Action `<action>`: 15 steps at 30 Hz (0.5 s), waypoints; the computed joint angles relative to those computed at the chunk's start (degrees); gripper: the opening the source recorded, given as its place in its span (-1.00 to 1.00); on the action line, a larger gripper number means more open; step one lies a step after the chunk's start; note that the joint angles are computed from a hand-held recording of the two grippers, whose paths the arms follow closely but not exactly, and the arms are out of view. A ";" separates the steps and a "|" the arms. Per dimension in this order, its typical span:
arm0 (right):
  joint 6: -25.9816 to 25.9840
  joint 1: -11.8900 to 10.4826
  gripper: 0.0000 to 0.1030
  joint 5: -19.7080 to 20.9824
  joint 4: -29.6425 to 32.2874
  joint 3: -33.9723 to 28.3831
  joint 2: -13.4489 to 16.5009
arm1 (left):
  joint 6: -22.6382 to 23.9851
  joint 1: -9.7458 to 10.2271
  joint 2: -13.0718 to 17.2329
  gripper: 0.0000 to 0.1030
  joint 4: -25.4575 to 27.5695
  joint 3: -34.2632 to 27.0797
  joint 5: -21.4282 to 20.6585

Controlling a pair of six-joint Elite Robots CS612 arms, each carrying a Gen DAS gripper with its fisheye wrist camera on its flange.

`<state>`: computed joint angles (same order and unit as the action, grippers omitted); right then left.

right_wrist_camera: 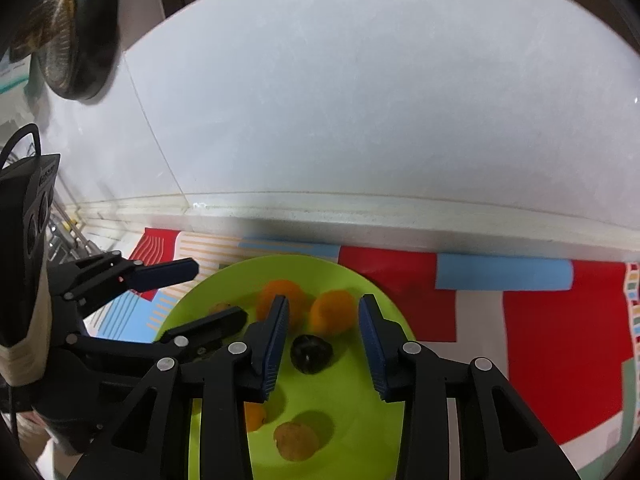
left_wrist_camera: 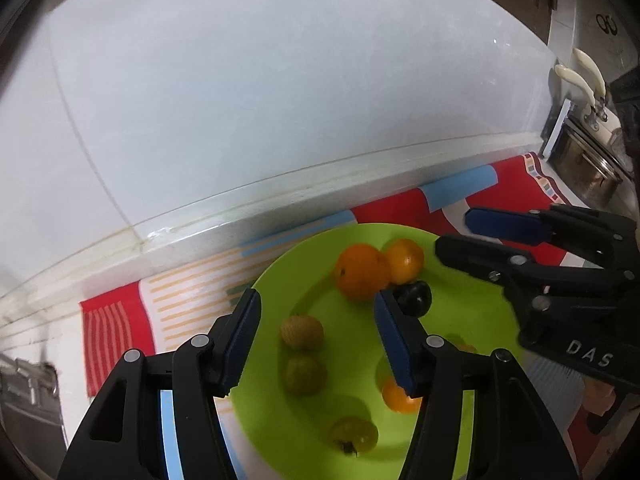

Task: Organize fruits
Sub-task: 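Open both tools to release the oranges onto the plate, then withdraw both open tools from the plate toward the last fruits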

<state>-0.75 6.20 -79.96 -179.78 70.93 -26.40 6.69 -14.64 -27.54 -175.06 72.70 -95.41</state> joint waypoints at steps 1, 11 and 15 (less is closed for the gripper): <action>-0.06 0.05 -0.28 -0.25 -0.53 0.62 -0.39 | -0.39 0.02 -0.48 0.14 -0.60 0.81 0.20; -0.17 0.47 -0.28 0.36 -7.56 7.44 -4.50 | -1.92 -0.52 -5.44 0.31 -9.21 9.01 3.94; -0.13 0.63 -0.27 0.71 -10.52 10.33 -6.18 | -2.65 -0.62 -7.32 0.39 -12.83 12.36 4.63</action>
